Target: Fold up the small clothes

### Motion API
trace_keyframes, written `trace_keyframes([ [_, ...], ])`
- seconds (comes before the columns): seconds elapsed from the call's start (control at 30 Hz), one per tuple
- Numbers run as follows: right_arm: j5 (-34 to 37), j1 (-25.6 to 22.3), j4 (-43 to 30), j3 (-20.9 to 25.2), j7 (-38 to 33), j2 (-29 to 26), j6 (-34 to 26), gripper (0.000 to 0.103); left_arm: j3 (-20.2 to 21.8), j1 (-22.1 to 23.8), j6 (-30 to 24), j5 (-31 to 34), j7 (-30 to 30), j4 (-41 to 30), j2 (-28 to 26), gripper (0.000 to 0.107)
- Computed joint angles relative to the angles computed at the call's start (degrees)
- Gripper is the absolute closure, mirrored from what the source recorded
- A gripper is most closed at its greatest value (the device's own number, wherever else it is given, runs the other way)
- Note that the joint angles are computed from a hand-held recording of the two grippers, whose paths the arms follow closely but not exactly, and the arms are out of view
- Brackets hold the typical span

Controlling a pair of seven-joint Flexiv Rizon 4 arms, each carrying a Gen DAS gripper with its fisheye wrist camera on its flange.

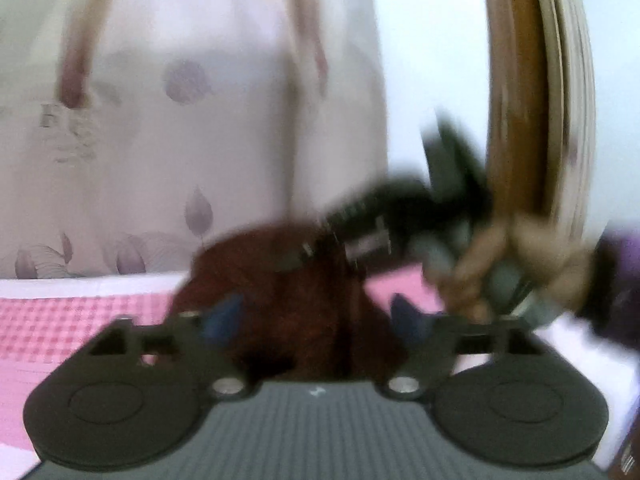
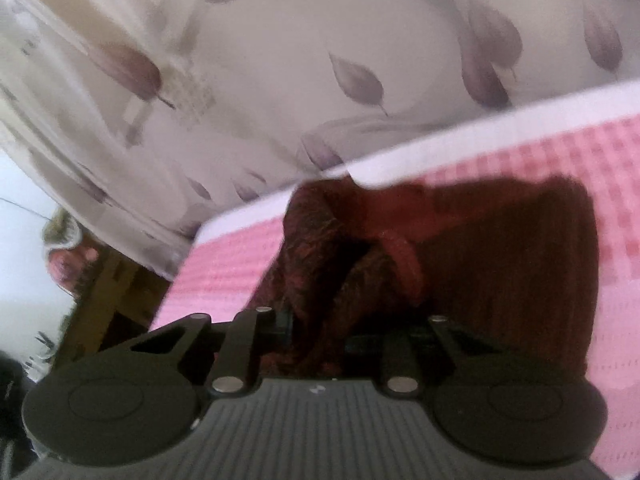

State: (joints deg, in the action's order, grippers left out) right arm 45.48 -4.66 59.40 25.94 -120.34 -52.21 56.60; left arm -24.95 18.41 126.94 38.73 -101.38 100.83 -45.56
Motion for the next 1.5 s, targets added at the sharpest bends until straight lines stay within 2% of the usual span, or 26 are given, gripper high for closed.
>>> trace_keyframes([
  [0.07,1.31,-1.37,-1.44,1.31,-2.87,-0.65,0.04,0.079,1.61,0.35,3.72,-2.54,-1.39,2.1,1.97,0.018],
  [0.13,2.66,-3.01,-3.53,2.42,-5.92,-1.58,-1.18,0.079,0.4,2.73,1.58,-0.83,-4.76,1.45,2.72,0.018],
  [0.2,3.72,-4.29,-5.43,2.56,-8.2,-2.44,-2.66,0.079,-6.1,8.4,-5.5,4.95,-8.78,-1.26,0.95,0.018],
  [0.27,4.95,-5.18,-7.08,2.53,-11.19,-3.56,-2.89,0.079,-14.9,14.3,-12.22,8.45,-9.16,-2.99,-3.27,0.018],
  [0.3,5.33,-5.46,-7.75,2.14,-11.65,-4.08,-2.92,0.079,-18.92,16.51,-14.75,9.55,-8.35,-3.65,-5.91,0.018],
  [0.37,5.23,-5.53,-8.87,0.9,-11.83,-5.19,-2.77,0.079,-23.71,17.65,-18.73,10.34,-5.16,-5.8,-10.29,0.018],
  [0.47,5.72,-5.73,-10.19,0.35,-11.73,-7.27,-1.57,0.079,-24.01,14.71,-20.68,10.37,0.11,-8.05,-12.73,0.018],
  [0.53,8.4,-7.46,-11.49,2.55,-14.18,-9.38,-0.96,0.079,-28.3,15.76,-24.0,11.01,4.82,-8.2,-16.15,0.018],
  [0.57,9.94,-8.23,-12.18,3.65,-15.61,-10.37,-0.74,0.079,-28.92,15.56,-25.36,10.8,6.58,-8.01,-16.56,0.018],
  [0.73,15.85,-9.68,-15.4,5.97,-20.08,-14.41,-0.82,0.079,-27.35,13.0,-30.57,8.42,13.29,-8.42,-16.85,0.018],
  [0.8,16.28,-9.09,-15.79,5.15,-19.71,-15.08,-0.78,0.079,-25.78,12.16,-30.44,7.35,14.55,-8.47,-16.44,0.018],
  [0.87,16.01,-8.79,-15.24,4.45,-19.49,-15.14,-0.82,0.078,-25.89,12.72,-30.48,6.16,16.36,-7.66,-16.64,0.018],
  [0.9,16.6,-9.36,-14.69,4.96,-20.32,-15.04,-0.92,0.077,-25.66,12.8,-30.16,5.64,17.08,-7.34,-16.56,0.018],
  [0.93,17.49,-10.1,-13.82,5.54,-21.05,-14.65,-0.67,0.07,-25.2,12.36,-30.01,4.86,17.5,-7.39,-16.26,0.018],
  [1.0,19.77,-11.82,-11.1,6.54,-22.37,-12.97,0.95,0.067,-24.01,11.66,-28.84,3.43,17.67,-6.39,-15.06,0.018],
  [1.07,23.61,-15.02,-6.31,8.76,-27.38,-10.17,2.98,0.054,-23.46,11.42,-27.96,1.9,18.3,-5.65,-14.42,0.018],
  [1.1,25.44,-16.33,-3.64,9.26,-29.22,-8.52,4.03,0.043,-23.37,11.58,-27.49,1.24,18.65,-4.8,-13.9,0.018],
  [1.2,28.77,-20.74,6.23,10.12,-35.1,-1.99,2.55,0.042,-22.15,10.83,-25.85,-0.29,20.5,-4.04,-13.41,0.018],
  [1.33,29.02,-22.14,15.26,8.01,-29.48,4.88,-1.82,0.041,-20.12,9.85,-23.09,-2.47,22.39,-1.75,-11.38,0.018],
  [1.4,27.6,-19.69,17.44,5.52,-25.92,7.64,-1.44,0.037,-20.72,10.63,-22.35,-3.69,23.43,-0.05,-10.79,0.018],
  [1.5,23.98,-14.94,18.42,1.04,-19.13,10.19,-2.04,0.026,-21.93,12.19,-20.17,-5.76,24.5,2.38,-10.48,0.018],
])
